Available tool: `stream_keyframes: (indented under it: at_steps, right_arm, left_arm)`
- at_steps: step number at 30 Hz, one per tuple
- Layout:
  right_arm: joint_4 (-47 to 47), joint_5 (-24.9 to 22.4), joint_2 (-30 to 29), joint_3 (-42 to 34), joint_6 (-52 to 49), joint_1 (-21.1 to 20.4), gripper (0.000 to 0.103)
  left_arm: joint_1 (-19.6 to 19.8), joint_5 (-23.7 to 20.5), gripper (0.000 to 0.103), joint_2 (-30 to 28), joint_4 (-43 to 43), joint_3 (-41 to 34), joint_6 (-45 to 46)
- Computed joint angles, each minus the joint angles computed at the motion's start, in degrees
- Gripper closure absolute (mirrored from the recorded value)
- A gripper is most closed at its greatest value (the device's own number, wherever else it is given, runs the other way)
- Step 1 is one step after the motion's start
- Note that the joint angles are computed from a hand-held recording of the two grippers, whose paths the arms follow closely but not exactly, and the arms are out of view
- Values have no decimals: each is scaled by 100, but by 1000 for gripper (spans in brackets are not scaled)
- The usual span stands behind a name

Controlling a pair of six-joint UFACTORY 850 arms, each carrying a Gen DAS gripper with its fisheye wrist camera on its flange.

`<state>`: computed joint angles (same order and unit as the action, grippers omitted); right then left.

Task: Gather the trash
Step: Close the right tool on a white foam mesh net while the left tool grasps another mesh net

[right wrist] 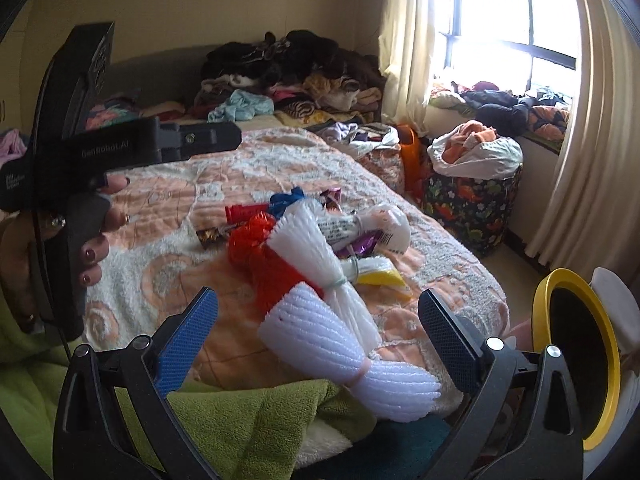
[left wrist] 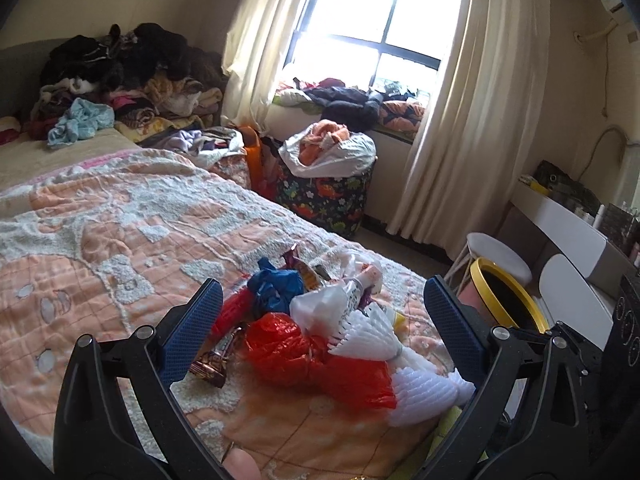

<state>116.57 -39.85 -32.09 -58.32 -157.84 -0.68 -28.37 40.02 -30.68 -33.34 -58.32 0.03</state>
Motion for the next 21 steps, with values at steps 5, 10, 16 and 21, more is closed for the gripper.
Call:
stream_keyframes:
  at_steps: [5,10,16,21]
  right_arm:
    - [-546,620,-374,-401,306,113,9]
    - [-1420,1185,-749,-826,934,223,29]
    - [-1765,1092,-930,-954,1130,192,47]
    - [-1784,861,-945,-942,1161,99,57]
  left_arm:
    - [163,-656,22,-342,840,-406,-545]
    - [323,-1444,30,-687,1902,-854,-1586]
    - [354,-2007,46,-969,2451,-1232,-2115]
    - [342,-2214,63,-1030,2623,-1344,-2231]
